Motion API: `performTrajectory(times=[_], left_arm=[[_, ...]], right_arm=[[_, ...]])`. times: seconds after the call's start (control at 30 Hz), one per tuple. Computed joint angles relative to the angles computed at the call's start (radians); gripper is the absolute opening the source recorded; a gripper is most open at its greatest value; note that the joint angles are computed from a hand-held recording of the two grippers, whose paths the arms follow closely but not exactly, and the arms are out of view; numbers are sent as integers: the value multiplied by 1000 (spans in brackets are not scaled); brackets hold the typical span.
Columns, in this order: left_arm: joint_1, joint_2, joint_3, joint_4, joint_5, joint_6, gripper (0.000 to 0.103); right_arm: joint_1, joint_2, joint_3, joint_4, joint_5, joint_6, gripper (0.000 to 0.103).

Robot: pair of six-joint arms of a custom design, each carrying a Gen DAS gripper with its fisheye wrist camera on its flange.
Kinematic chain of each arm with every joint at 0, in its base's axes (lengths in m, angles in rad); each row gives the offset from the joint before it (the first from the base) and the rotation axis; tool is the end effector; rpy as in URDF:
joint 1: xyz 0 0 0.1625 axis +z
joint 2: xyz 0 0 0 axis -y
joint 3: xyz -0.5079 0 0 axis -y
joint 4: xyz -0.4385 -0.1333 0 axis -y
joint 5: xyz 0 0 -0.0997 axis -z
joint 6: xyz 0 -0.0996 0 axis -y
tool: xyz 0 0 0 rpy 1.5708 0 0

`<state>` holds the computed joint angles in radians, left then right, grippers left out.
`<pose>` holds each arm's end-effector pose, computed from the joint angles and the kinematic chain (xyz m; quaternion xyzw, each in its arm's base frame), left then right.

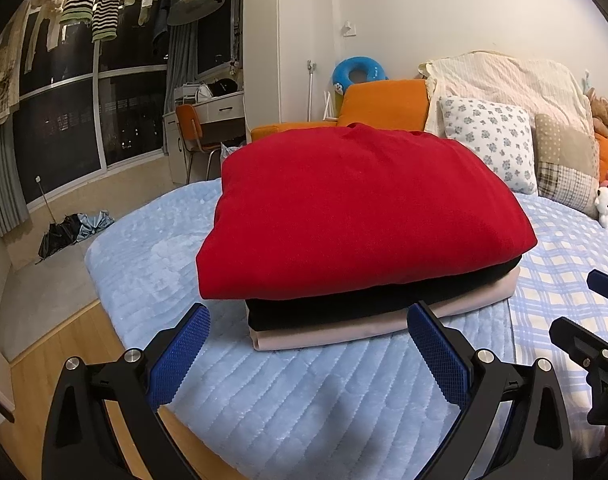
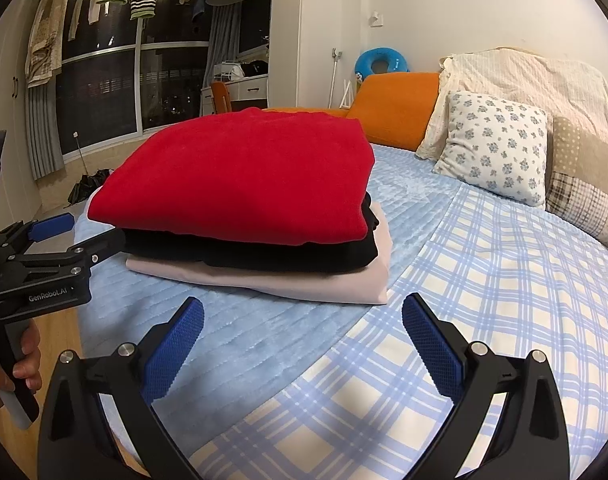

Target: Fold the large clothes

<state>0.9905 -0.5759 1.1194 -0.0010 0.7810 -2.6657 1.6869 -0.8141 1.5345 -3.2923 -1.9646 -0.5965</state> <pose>-0.2734 -0.7892 0.0907 0.2415 0.7895 -0.4708 0.3108 0.1882 -0.7930 0.2769 0.2121 -0.8391 0.4163 0.2787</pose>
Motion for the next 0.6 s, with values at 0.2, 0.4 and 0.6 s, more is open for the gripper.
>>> performTrajectory(times=[0.2,0.4,0.6], left_arm=[[1,0,1,-13,-1,14,100],[2,-3,5,-21,2,19,100],[2,-2,1,-17,0,17,100]], right_arm=[[0,-1,3,-7,1,-4,98],[0,-1,4,-8,0,-5,98],[1,-2,1,-2,-3,-8,98]])
